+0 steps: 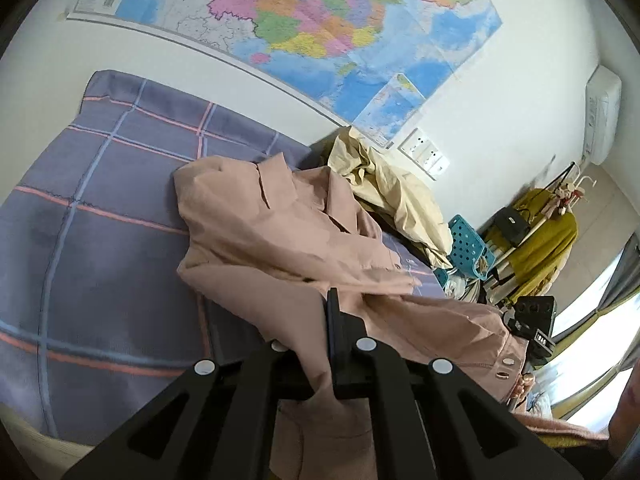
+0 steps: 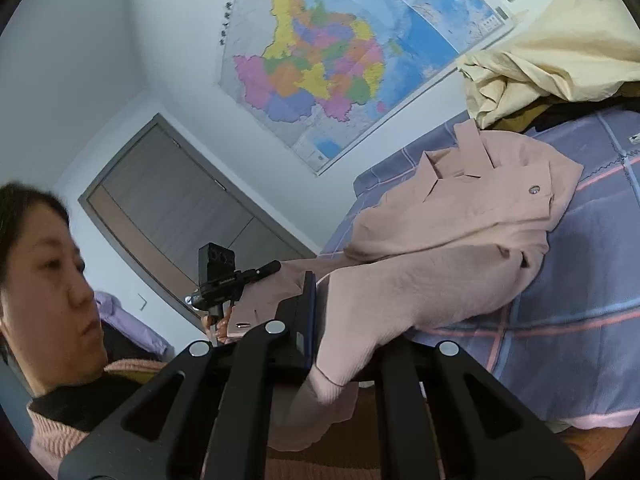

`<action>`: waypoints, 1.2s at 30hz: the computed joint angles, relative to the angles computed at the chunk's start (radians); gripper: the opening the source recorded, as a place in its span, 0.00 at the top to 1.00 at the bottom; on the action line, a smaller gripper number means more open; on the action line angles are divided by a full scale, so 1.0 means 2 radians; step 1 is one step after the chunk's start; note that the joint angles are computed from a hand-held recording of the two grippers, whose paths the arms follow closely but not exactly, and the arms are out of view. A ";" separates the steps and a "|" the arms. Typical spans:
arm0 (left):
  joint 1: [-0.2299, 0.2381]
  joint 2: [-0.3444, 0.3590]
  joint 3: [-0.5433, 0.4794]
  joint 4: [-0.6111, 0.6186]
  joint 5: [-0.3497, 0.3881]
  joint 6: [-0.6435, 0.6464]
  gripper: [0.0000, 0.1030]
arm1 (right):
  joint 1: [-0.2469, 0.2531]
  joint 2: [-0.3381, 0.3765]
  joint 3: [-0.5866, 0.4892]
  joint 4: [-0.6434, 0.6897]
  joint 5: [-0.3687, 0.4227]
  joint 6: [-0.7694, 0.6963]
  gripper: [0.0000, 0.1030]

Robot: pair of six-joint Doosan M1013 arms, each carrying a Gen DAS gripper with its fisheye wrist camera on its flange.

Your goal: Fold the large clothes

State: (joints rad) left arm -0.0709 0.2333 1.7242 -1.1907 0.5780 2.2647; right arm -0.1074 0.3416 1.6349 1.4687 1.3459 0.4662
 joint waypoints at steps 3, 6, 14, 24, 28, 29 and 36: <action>0.002 0.006 -0.015 0.018 0.004 -0.016 0.98 | 0.002 0.006 -0.013 -0.004 -0.008 0.008 0.92; 0.003 0.011 -0.029 0.037 0.005 -0.031 0.98 | 0.003 0.014 -0.034 -0.004 -0.020 0.027 0.92; 0.005 0.027 -0.076 0.094 0.007 -0.083 0.98 | 0.011 0.040 -0.097 -0.018 -0.026 0.074 0.92; 0.001 0.049 -0.124 0.176 0.014 -0.152 0.98 | 0.017 0.068 -0.146 -0.028 -0.030 0.110 0.92; 0.001 0.054 -0.133 0.185 0.016 -0.159 0.98 | 0.019 0.073 -0.155 -0.030 -0.033 0.118 0.92; 0.001 0.056 -0.136 0.188 0.016 -0.159 0.98 | 0.019 0.074 -0.157 -0.030 -0.033 0.120 0.92; 0.000 0.059 -0.144 0.203 0.017 -0.167 0.98 | 0.021 0.081 -0.168 -0.034 -0.036 0.129 0.92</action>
